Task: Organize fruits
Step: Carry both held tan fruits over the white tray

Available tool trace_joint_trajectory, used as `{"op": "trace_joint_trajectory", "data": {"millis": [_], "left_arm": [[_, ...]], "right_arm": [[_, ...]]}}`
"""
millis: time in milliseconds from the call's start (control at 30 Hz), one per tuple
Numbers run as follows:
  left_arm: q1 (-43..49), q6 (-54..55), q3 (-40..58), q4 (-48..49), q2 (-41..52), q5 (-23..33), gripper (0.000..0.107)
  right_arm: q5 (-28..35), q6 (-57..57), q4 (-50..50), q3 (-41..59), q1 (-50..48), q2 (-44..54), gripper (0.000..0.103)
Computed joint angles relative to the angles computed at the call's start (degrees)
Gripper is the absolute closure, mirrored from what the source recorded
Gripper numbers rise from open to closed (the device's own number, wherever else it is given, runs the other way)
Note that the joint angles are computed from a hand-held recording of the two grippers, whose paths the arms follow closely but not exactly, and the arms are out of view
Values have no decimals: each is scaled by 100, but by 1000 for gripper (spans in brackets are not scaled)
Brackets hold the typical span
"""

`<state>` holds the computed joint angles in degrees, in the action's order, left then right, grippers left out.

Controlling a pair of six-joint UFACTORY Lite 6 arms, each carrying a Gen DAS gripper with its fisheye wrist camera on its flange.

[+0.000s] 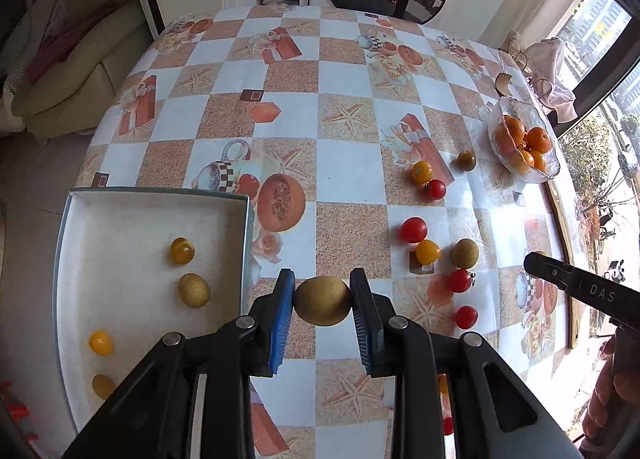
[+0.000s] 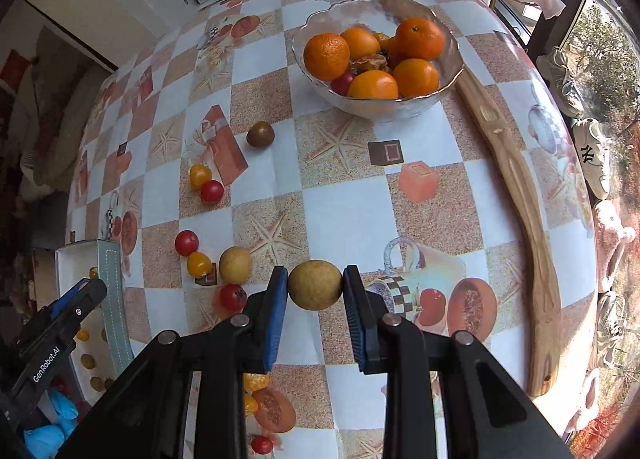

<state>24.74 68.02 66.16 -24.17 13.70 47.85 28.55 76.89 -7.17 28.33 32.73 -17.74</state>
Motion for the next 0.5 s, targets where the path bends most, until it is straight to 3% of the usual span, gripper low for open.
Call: {"op": "trace_joint_trajectory", "data": {"millis": [233,500], "left_arm": [[1300,570,403,229,138,368,77],[2406,778,1700,482,1180,535,77]], "right_arm": [[291,697,-216,815,991,531,72],[268,297,-11,2501,1687,2068,72]]}}
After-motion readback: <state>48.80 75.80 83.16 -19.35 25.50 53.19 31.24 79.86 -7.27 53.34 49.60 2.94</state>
